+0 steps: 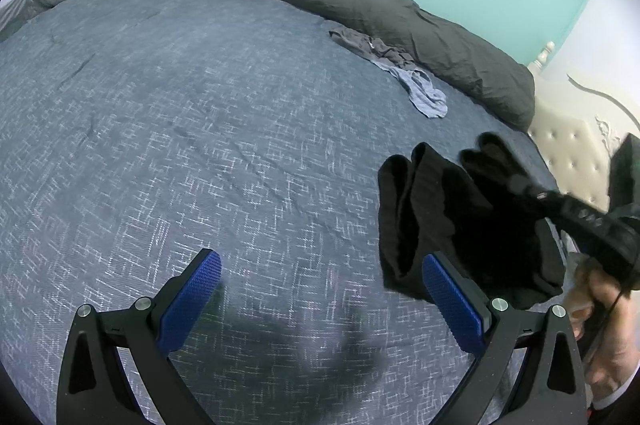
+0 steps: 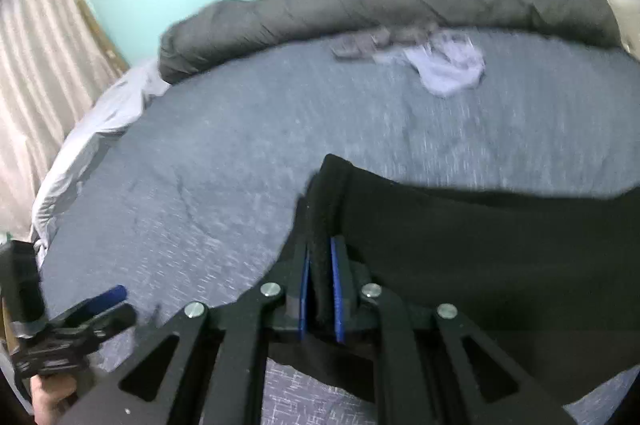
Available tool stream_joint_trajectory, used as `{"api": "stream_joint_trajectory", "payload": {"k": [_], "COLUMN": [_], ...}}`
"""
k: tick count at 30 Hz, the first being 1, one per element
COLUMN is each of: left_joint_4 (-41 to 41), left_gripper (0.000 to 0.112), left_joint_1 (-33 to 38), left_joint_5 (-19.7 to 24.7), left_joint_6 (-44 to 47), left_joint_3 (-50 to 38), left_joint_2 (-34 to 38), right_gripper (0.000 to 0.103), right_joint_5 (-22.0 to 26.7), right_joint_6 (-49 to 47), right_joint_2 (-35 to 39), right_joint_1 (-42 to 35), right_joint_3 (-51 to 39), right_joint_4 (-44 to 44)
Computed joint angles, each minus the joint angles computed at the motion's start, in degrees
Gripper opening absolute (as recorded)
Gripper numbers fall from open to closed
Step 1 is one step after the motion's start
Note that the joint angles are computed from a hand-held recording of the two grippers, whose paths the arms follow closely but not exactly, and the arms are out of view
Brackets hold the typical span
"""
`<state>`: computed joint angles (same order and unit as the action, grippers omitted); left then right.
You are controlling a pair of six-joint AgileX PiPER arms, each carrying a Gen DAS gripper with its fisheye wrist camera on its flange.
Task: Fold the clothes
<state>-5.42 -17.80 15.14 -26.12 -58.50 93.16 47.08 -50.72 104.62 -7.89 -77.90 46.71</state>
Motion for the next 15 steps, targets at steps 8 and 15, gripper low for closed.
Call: {"api": "stream_joint_trajectory", "payload": {"k": [8,15], "left_joint_4": [-0.30,-0.18], "left_gripper": [0.103,0.103], "left_joint_1": [0.49,-0.06], "left_joint_5": [-0.20,0.11], "left_joint_6": [0.08,0.13], "left_joint_3": [0.34,-0.18], "left_joint_2": [-0.21,0.27], "right_gripper": [0.009,0.023], "right_joint_5": [-4.22,0.33], "right_joint_6": [-1.13,-1.29], "right_joint_2": [1.46,3.49], "right_joint_1": [2.21,1.17], "right_joint_3": [5.13,3.71], "right_joint_4": [3.18,3.30]}}
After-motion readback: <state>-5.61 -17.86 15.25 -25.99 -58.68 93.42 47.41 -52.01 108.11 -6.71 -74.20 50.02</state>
